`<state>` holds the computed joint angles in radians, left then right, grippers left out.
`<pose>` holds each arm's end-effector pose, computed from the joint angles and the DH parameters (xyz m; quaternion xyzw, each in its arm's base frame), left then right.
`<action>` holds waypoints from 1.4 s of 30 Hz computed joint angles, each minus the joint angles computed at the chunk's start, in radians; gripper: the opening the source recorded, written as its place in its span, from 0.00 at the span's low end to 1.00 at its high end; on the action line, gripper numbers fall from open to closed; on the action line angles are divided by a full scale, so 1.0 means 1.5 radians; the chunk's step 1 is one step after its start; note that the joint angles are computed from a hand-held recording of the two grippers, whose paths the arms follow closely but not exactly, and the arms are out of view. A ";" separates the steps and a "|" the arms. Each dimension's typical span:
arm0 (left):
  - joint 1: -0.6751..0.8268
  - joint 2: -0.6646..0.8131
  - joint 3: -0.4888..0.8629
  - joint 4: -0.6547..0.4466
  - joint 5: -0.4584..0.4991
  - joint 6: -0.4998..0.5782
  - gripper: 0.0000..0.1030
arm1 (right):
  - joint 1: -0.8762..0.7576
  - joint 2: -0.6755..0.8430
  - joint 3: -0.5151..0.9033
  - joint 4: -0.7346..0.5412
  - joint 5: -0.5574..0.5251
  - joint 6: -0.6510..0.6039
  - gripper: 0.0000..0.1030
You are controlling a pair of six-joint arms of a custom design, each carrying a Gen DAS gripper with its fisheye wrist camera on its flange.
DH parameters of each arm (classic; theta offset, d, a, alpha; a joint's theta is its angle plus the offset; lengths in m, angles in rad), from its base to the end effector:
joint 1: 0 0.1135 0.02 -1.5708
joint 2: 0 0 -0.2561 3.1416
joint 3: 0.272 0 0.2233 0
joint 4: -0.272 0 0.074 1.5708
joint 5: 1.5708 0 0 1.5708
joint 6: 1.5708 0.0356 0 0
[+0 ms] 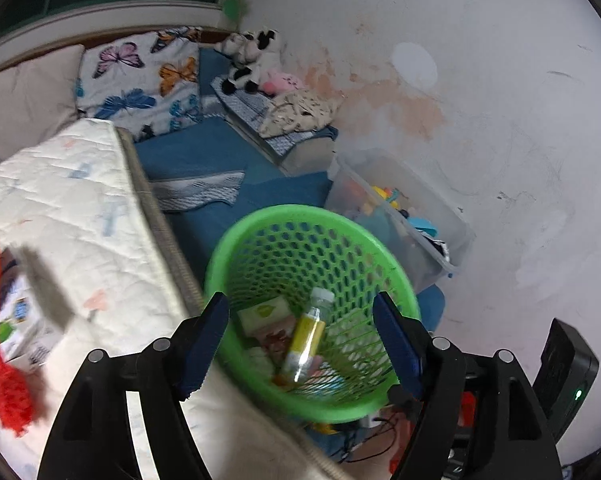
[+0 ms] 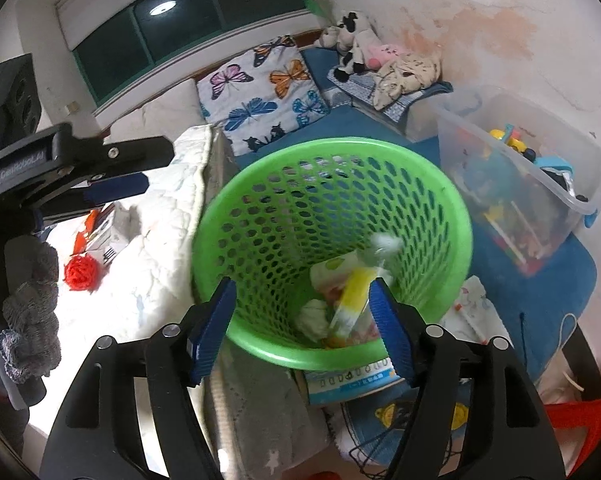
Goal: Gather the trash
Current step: 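Move both tools back to the bed toward the clear bowl and orange wrapper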
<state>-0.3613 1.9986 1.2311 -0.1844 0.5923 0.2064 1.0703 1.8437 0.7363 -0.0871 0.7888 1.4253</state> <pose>0.3510 -0.1539 0.1560 0.3405 0.8497 -0.2997 0.2689 0.1542 0.2294 0.1024 0.2309 0.8800 0.0439 0.4128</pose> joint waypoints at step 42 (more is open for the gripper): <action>0.479 0.166 0.154 -0.097 -0.062 0.260 0.89 | -0.092 0.385 0.721 -0.102 -0.211 -0.416 0.73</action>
